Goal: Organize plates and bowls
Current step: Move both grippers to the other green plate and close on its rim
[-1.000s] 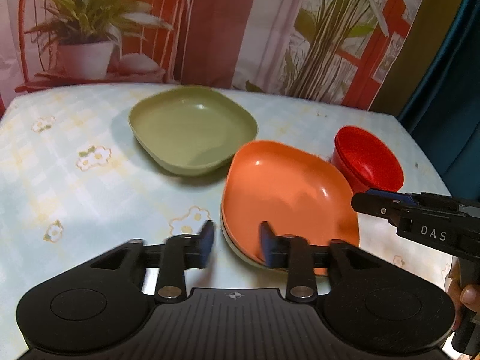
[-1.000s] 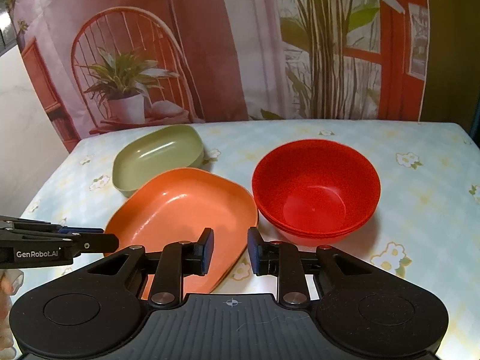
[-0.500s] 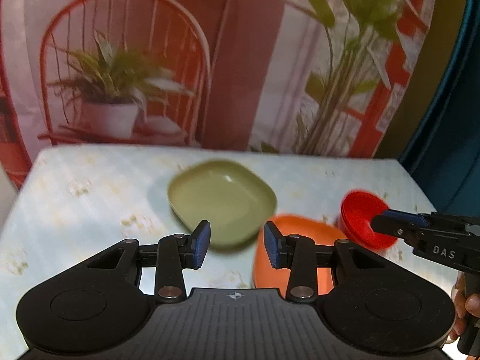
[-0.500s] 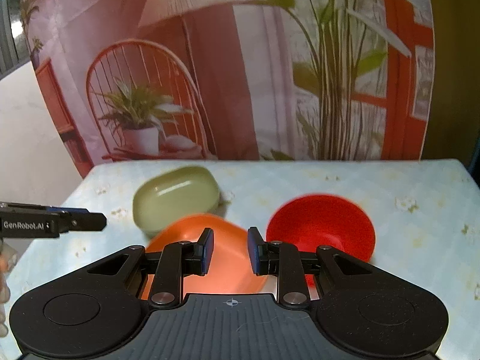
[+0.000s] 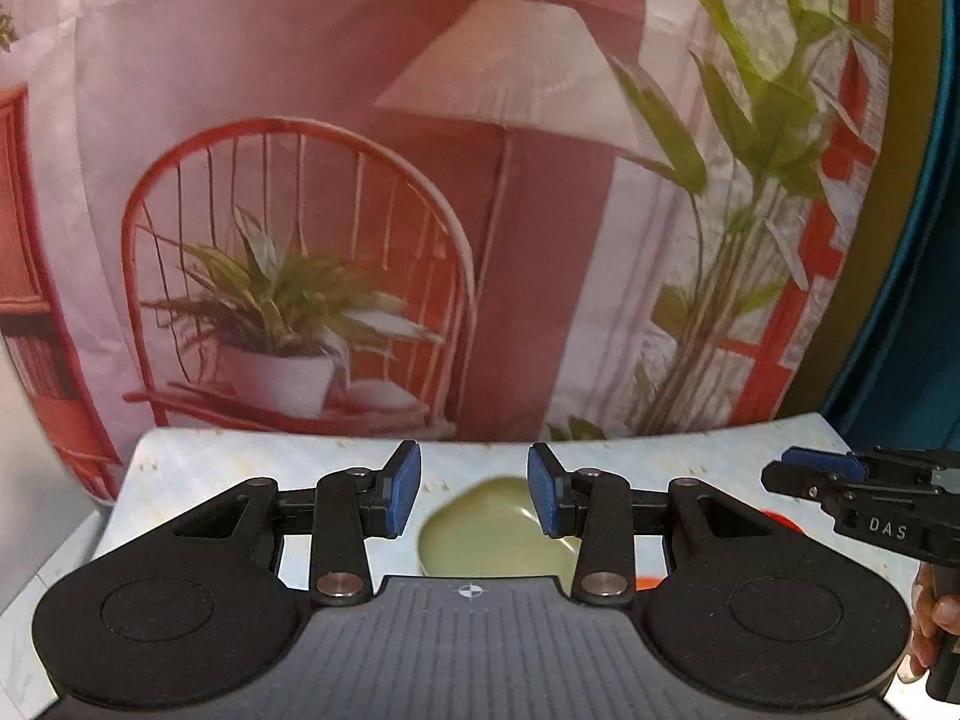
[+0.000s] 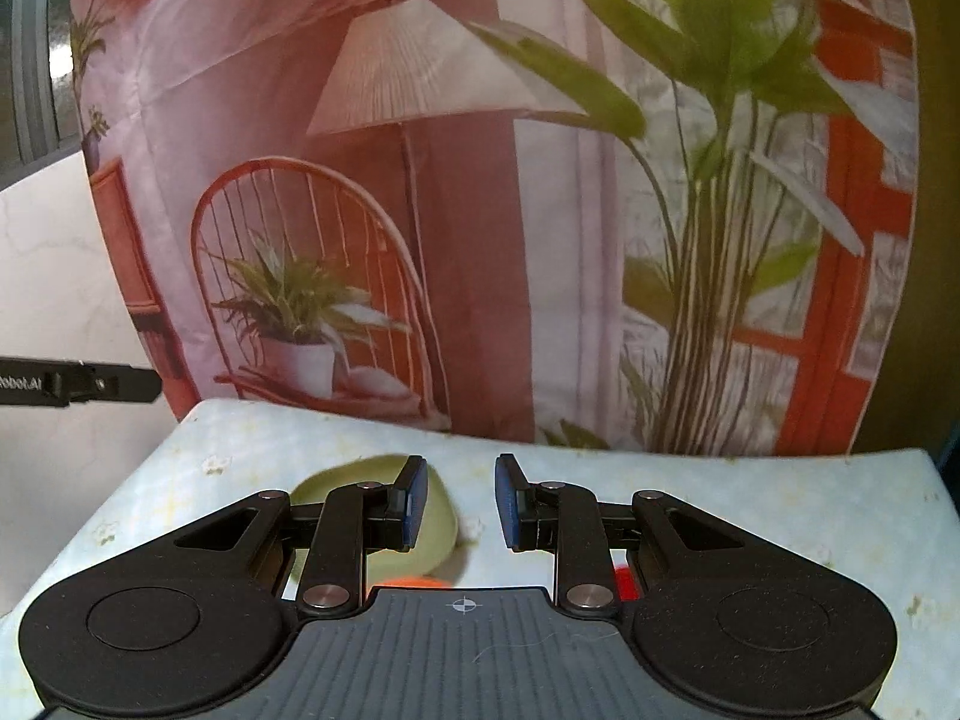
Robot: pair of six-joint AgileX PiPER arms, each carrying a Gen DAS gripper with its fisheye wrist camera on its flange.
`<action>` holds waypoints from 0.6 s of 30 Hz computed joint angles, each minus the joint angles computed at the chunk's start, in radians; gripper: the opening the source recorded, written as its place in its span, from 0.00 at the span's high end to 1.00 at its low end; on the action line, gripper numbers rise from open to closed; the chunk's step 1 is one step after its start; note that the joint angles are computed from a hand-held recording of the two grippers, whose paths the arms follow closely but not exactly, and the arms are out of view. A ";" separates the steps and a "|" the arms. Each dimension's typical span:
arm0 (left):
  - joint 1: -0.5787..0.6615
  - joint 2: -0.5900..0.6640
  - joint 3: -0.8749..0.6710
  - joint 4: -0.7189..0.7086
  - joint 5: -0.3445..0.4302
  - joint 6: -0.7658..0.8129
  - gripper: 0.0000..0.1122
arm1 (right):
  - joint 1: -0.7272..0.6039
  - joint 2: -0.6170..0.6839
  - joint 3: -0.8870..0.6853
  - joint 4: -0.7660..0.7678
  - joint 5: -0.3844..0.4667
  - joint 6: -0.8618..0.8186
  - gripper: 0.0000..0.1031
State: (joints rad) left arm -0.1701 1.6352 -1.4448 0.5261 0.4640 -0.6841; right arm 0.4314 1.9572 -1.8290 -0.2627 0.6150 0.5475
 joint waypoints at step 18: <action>0.129 0.291 -0.081 -0.352 -0.064 0.220 0.63 | -0.044 0.418 -0.445 0.188 0.187 -0.106 0.77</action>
